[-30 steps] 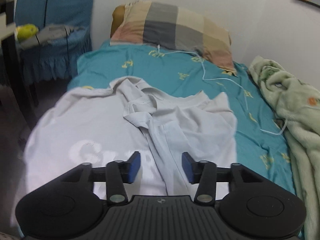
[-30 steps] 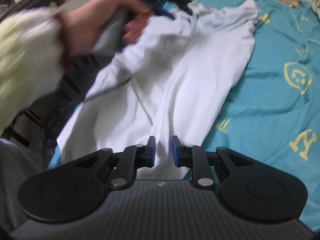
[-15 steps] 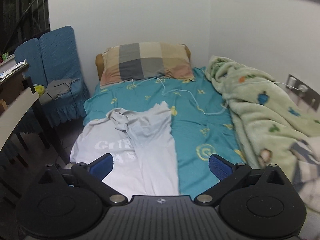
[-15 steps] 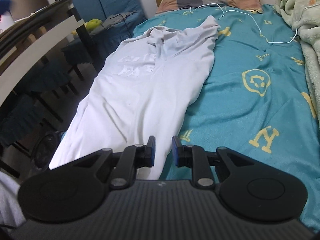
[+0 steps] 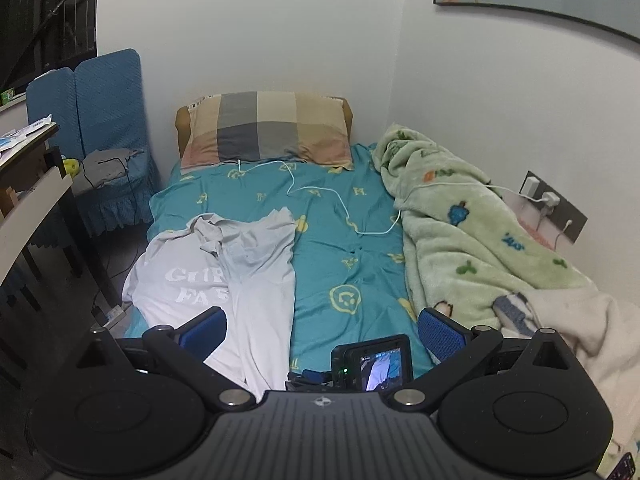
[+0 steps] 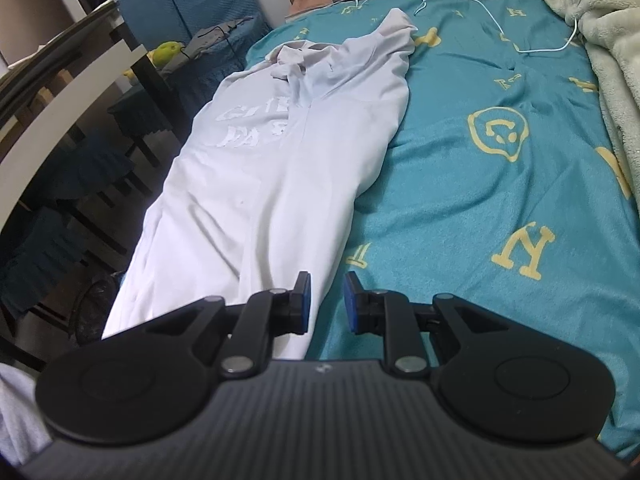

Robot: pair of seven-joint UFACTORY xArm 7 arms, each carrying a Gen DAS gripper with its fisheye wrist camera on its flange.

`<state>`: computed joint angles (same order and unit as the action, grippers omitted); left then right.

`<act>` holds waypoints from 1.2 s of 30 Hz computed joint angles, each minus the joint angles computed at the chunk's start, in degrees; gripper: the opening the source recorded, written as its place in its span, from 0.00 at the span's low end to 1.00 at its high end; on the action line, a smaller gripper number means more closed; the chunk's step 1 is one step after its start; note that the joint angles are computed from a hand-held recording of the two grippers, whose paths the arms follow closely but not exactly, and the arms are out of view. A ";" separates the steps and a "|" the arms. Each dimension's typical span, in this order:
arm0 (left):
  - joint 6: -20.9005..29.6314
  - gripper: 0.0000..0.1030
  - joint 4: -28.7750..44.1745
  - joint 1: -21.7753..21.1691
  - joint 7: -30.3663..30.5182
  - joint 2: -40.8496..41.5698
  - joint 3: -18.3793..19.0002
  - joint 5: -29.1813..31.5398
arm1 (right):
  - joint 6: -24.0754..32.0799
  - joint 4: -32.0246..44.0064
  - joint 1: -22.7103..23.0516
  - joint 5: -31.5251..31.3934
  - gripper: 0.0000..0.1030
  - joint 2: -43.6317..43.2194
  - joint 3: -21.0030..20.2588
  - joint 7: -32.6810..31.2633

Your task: Fold clothes

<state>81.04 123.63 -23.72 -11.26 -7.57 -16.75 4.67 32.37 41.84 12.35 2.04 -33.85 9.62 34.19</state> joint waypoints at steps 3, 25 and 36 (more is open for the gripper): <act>0.53 1.00 1.41 0.11 -0.72 0.92 0.39 -0.70 | -0.09 -0.01 0.44 0.43 0.21 -0.01 -0.42 -0.43; -27.93 1.00 -28.26 11.11 2.36 0.64 10.21 -5.18 | 1.13 0.09 -1.05 -0.87 0.21 -1.08 0.80 1.78; -29.84 0.94 0.84 26.34 -11.18 39.79 13.54 -27.95 | 1.27 0.36 -0.36 -0.48 0.21 0.88 -0.29 2.02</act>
<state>51.19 124.48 2.62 -22.44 32.22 -3.21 -23.28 33.64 42.20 11.99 1.56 -32.97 9.33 36.21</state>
